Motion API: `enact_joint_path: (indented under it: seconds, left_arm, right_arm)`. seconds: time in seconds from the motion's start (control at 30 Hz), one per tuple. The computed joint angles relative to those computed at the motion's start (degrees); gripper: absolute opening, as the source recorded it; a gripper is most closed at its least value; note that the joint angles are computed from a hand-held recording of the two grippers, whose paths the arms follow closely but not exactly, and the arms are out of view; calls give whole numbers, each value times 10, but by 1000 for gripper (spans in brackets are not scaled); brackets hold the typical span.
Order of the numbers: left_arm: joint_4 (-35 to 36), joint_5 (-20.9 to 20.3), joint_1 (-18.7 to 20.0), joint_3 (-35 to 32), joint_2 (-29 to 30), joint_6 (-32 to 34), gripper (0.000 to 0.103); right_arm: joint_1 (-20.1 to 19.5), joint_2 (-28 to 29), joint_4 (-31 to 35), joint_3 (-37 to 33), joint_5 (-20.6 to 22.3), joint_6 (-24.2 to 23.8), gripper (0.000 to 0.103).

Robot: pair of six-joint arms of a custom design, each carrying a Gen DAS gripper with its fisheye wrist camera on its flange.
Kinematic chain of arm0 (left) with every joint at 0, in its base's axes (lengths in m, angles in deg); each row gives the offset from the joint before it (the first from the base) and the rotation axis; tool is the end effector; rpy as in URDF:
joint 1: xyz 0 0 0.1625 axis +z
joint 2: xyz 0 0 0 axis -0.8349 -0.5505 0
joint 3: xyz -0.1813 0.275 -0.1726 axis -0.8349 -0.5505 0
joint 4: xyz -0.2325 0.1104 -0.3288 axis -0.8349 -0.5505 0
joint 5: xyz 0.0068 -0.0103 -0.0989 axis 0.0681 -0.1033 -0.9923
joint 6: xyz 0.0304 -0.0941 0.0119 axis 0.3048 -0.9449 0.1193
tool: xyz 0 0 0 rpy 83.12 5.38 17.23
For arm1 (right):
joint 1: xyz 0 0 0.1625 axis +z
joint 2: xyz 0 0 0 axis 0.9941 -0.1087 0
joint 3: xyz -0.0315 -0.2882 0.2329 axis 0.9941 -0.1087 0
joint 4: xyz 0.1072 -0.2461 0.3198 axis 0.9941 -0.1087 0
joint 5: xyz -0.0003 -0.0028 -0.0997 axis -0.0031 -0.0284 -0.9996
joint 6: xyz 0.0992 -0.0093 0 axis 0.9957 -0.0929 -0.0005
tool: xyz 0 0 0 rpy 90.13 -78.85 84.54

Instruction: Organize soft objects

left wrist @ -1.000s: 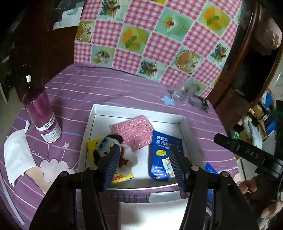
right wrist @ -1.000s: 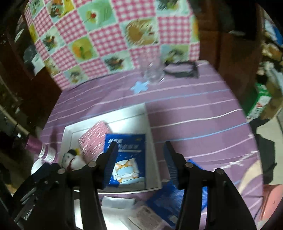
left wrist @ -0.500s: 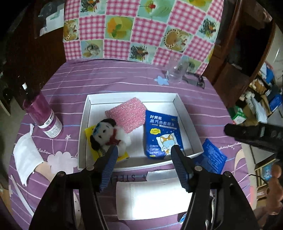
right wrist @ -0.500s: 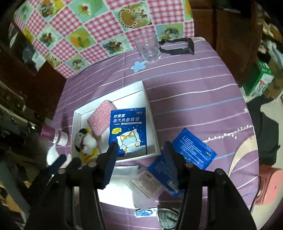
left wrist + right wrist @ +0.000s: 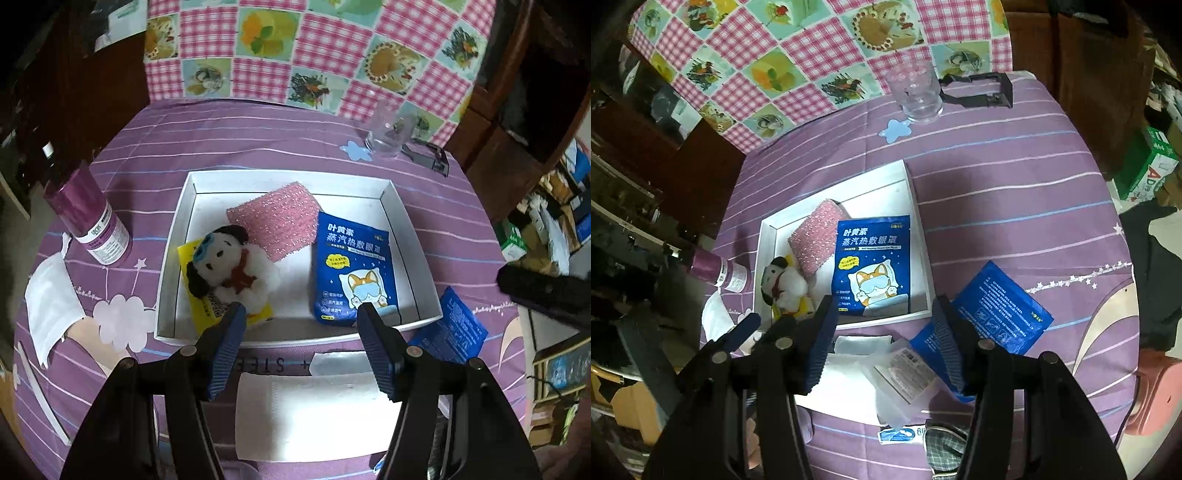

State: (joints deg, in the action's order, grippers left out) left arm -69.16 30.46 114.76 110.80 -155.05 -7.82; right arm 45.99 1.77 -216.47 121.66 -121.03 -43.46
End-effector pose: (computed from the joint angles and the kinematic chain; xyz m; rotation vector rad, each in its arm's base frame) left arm 0.0281 -0.3428 0.3374 0.2062 2.4135 -0.7254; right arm 0.4084 -0.3650 -0.0605 0.0326 -2.6981 0.5659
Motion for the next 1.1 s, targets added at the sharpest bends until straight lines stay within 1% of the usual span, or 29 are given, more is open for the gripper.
enact_joint_path:
  seconds: [0.1,0.2,0.27,0.3,0.33,0.4,0.47,0.5,0.6,0.67,0.77,0.83,0.9,1.0,1.1]
  left_arm:
    - [-6,-18,14,-10,6,6,63]
    - [-9,-42,34,-24,16,6,63]
    - [-12,-71,48,-34,18,9,63]
    - [-11,-77,48,-35,15,10,63]
    - [-7,-78,47,-35,11,13,63]
    - [-1,-64,36,-32,1,14,63]
    - [-1,-49,26,-26,-7,12,63]
    - [1,-50,25,-27,-6,14,63]
    - [6,-65,28,-31,-2,19,63]
    - [12,-68,25,-31,-1,22,63]
    - [24,-71,15,-28,-8,24,63]
    - [27,-81,11,-27,-12,28,63]
    - [34,-90,8,-27,-13,28,63]
    - [40,-104,5,-24,-9,28,63]
    - [51,-127,6,-24,-1,30,63]
  right_arm:
    - [-6,5,3,-4,6,1,55]
    - [-6,13,14,-11,-10,19,55]
    - [-4,17,25,-18,-16,21,54]
    - [-5,17,25,-18,-16,20,54]
    - [-4,16,27,-17,-18,21,54]
    - [1,14,33,-17,-29,29,55]
    - [10,9,26,-12,-41,34,54]
    - [14,8,23,-11,-46,35,54]
    - [33,10,23,-16,-63,34,54]
    - [44,16,32,-23,-73,31,54]
    - [54,24,77,-36,-87,43,55]
    - [56,24,94,-35,-92,46,55]
    - [59,17,104,-25,-100,59,55]
    - [62,2,87,1,-103,63,55]
    - [65,-17,54,33,-99,64,55]
